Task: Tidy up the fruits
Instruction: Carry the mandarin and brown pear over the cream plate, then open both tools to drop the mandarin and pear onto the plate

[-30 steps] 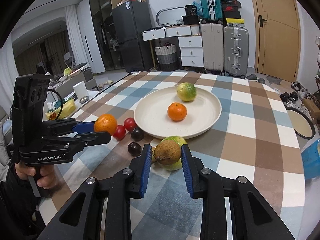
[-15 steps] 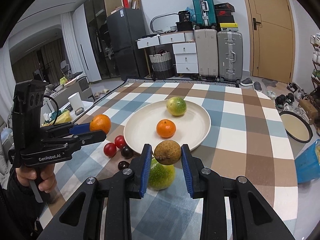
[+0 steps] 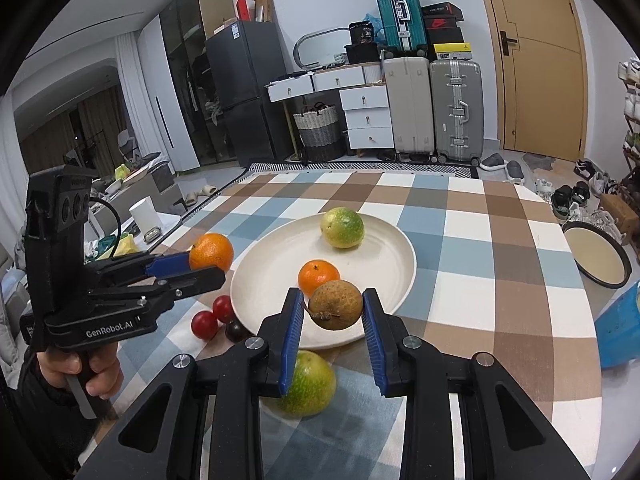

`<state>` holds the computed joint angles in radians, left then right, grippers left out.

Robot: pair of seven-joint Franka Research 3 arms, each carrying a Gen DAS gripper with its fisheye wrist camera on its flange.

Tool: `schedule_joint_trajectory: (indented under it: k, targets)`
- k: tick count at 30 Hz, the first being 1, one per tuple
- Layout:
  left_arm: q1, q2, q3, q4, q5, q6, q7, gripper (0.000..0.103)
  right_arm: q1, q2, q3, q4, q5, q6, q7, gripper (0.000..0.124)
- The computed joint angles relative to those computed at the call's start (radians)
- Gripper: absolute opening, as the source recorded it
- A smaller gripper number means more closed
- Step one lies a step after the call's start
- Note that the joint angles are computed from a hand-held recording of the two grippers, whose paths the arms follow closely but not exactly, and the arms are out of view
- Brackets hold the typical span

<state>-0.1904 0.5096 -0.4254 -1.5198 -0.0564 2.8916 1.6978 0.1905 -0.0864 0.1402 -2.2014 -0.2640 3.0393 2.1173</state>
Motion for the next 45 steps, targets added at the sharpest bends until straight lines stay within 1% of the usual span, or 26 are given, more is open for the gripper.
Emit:
schedule_joint_trajectory:
  k: [3, 6, 9, 17, 21, 23, 25, 30, 37, 45]
  targets:
    - [-0.026, 0.032, 0.026, 0.051, 0.024, -0.022, -0.018, 0.037, 0.009, 0.019, -0.011, 0.022, 0.025, -0.004, -0.028, 0.031]
    - [-0.036, 0.066, 0.034, 0.101, 0.034, -0.044, -0.027, 0.037, 0.018, 0.039, -0.025, 0.043, 0.04, -0.002, -0.043, 0.031]
    - [-0.049, 0.09, 0.046, 0.138, 0.046, -0.061, -0.037, 0.037, 0.036, 0.06, -0.042, 0.067, 0.094, -0.009, -0.094, 0.031]
    - [-0.084, 0.168, 0.076, 0.262, 0.077, -0.113, -0.058, 0.037, 0.063, 0.106, -0.077, 0.118, 0.139, -0.019, -0.147, 0.031]
    - [-0.082, 0.192, 0.071, 0.289, 0.071, -0.13, -0.056, 0.037, 0.074, 0.125, -0.089, 0.121, 0.176, -0.012, -0.168, 0.031]
    - [-0.082, 0.197, 0.072, 0.29, 0.069, -0.138, -0.055, 0.037, 0.082, 0.13, -0.098, 0.12, 0.167, -0.017, -0.16, 0.031]
    - [-0.086, 0.209, 0.077, 0.306, 0.069, -0.157, -0.058, 0.037, 0.085, 0.136, -0.101, 0.118, 0.175, -0.021, -0.171, 0.031]
    - [-0.098, 0.22, 0.094, 0.32, 0.079, -0.174, -0.073, 0.037, 0.088, 0.141, -0.109, 0.109, 0.195, -0.017, -0.188, 0.031]
    - [-0.108, 0.232, 0.102, 0.338, 0.092, -0.2, -0.077, 0.037, 0.086, 0.161, -0.103, 0.122, 0.284, -0.045, -0.266, 0.031]
    - [-0.123, 0.245, 0.117, 0.359, 0.107, -0.222, -0.086, 0.037, 0.094, 0.177, -0.113, 0.134, 0.3, -0.064, -0.277, 0.031]
